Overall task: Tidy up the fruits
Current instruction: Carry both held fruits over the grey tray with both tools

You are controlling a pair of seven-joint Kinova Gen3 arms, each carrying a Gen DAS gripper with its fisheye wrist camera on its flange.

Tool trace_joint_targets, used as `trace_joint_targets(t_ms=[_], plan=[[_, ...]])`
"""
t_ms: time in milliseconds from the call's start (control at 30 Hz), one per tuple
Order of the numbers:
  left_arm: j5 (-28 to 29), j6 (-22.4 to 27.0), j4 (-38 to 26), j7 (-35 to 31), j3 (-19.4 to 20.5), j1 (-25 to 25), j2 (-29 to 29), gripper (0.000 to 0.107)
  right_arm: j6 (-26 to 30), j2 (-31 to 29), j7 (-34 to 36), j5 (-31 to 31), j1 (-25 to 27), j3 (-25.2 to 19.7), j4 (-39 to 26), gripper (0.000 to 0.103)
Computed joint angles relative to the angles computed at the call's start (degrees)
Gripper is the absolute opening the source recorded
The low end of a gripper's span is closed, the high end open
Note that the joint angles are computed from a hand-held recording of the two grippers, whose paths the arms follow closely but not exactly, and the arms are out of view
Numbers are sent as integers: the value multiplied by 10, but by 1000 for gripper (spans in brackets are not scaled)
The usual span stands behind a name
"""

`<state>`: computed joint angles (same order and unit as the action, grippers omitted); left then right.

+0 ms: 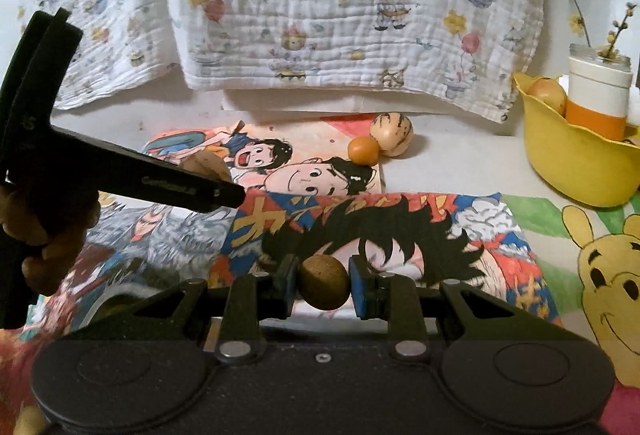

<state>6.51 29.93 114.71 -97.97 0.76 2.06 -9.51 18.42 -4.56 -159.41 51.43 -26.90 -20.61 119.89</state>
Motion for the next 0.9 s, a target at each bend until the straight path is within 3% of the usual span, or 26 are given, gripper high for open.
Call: trace_joint_targets(t_ms=[400,533,900], plan=[[9,38,73,-8,-13,28,-121,57,0,-86,13,-56,45,-73,60,29],[-2,48,87,0,7,26,-147,57,-8,-101,50,-99,52,-77,74,29],[-33,72,98,30,42,28,-153,57,-35,-133,143,-202,86,-82,113,29]])
